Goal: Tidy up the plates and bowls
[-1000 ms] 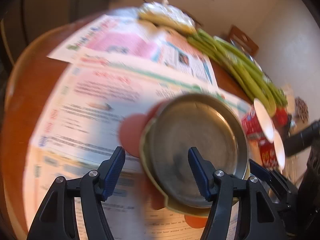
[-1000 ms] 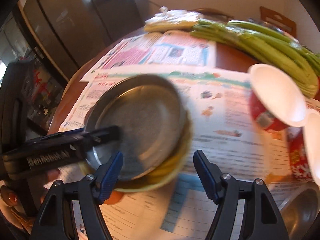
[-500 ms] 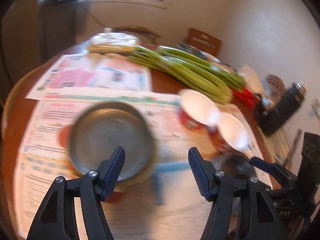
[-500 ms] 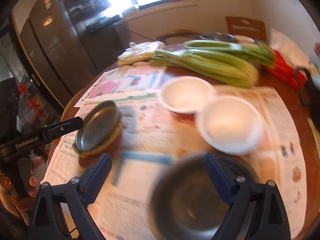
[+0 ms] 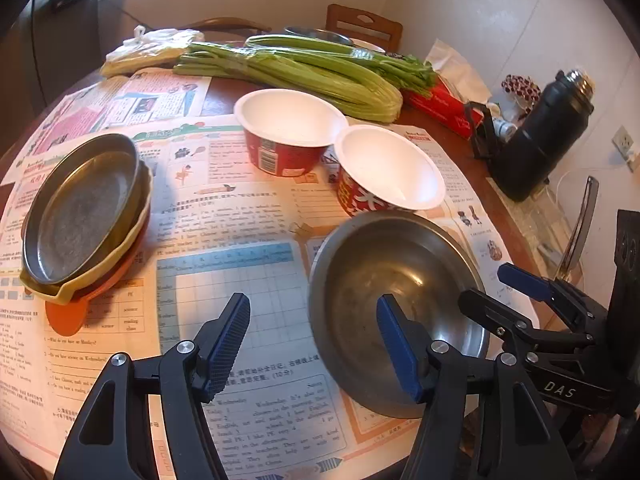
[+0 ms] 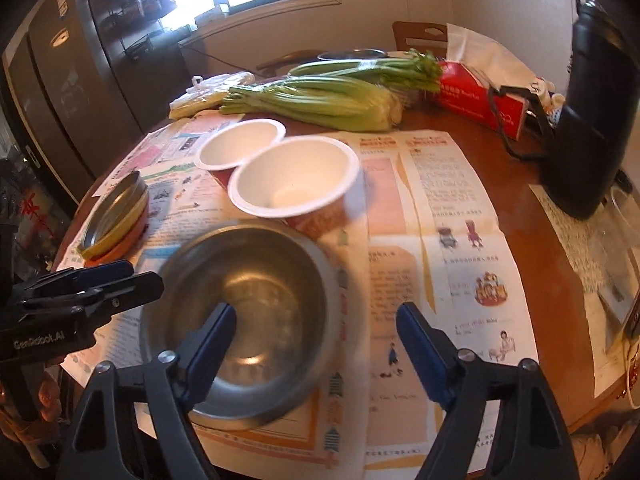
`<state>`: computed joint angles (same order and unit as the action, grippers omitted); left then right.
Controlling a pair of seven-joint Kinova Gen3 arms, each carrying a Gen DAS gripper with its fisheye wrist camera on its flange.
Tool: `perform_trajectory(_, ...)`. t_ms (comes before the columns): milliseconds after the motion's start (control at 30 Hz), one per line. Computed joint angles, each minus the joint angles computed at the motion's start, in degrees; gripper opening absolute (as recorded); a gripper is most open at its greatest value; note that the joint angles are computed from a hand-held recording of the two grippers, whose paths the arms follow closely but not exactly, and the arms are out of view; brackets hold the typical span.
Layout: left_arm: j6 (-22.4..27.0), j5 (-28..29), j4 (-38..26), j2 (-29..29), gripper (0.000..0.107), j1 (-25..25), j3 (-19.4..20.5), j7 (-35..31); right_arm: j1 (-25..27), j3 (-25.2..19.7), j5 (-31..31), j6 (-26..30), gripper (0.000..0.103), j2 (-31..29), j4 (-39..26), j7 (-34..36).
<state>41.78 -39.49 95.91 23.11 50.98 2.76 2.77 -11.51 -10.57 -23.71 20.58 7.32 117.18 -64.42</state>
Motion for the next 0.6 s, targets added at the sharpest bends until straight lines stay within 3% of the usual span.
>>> perform_trajectory(367,3.4,1.0,-5.2,4.1,0.067,1.0,-0.5,-1.6,2.6,-1.9,-6.3,-1.1,0.06,0.4,1.5,8.8)
perform_trajectory(600,5.1,1.1,-6.8,5.1,0.063,2.0,-1.2,-3.1,2.5,-2.0,-7.7,-1.1,0.056,0.7,1.6,10.5)
